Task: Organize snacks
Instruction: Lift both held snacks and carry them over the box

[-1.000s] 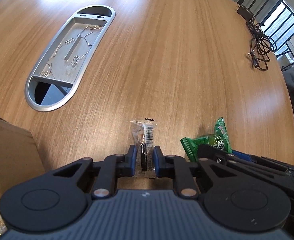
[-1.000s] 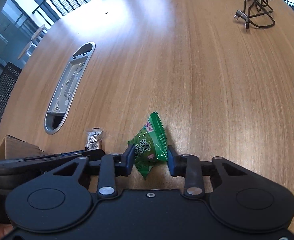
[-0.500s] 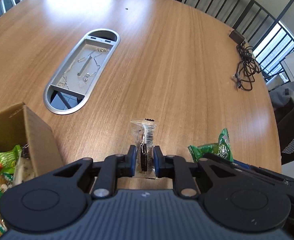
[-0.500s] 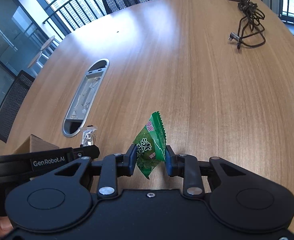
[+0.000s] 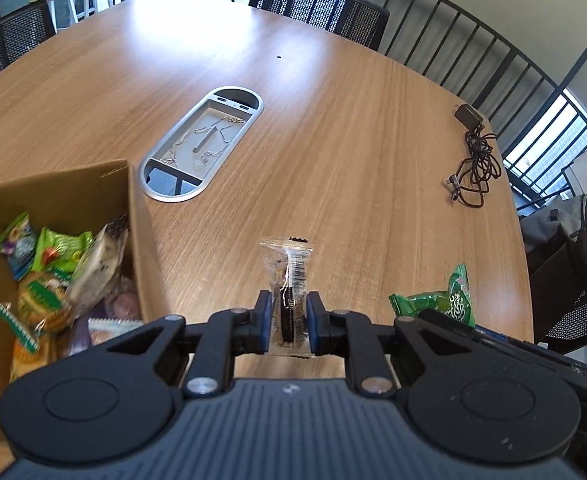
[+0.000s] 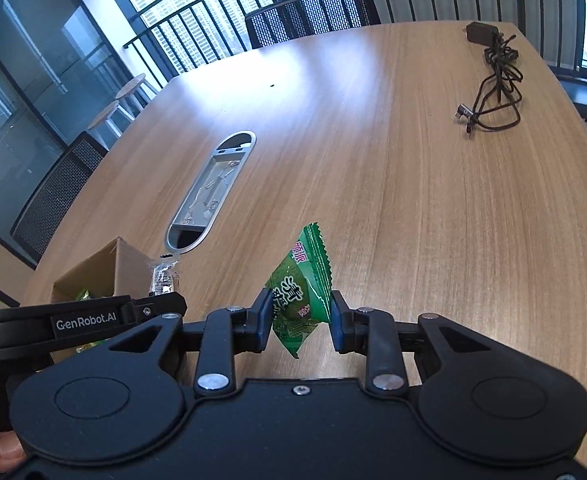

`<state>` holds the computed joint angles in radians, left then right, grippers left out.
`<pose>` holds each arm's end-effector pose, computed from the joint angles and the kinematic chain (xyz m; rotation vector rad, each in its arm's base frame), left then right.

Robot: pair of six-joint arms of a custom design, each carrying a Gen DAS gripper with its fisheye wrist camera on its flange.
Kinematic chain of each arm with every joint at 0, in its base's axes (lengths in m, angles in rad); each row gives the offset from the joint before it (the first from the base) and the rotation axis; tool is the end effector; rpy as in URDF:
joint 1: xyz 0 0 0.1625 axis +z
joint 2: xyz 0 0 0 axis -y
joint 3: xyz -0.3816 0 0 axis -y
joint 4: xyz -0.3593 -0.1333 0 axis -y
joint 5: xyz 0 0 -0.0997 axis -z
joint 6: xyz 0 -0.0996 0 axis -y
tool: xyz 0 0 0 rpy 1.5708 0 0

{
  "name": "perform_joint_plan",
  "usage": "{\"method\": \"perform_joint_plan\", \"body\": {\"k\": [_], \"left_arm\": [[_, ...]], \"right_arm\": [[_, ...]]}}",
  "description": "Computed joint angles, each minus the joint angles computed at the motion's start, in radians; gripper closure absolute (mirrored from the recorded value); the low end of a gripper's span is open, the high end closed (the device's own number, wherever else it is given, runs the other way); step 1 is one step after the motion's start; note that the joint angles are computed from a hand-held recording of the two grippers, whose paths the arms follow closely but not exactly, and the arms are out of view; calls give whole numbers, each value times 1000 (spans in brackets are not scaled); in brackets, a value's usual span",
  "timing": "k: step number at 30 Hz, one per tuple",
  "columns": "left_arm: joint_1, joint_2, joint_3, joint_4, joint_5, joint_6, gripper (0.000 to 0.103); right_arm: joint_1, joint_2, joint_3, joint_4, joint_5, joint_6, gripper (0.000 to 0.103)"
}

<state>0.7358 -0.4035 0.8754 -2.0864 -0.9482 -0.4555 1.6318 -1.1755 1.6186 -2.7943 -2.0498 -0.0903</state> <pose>-0.4454 -0.6614 0.0725 0.4752 2.5719 -0.5518 0.1241 -0.5981 0.3680 -0.0609 -2.4903 1.0104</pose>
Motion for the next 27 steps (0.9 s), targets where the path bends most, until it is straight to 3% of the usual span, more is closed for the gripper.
{"method": "perform_joint_plan", "body": {"k": [14, 27], "left_arm": [[-68, -200, 296, -115, 89, -128, 86], [-88, -358, 470, -136, 169, -216, 86]], "right_arm": [[35, -88, 105, -10, 30, -60, 74], [95, -68, 116, -33, 51, -86, 74]]}}
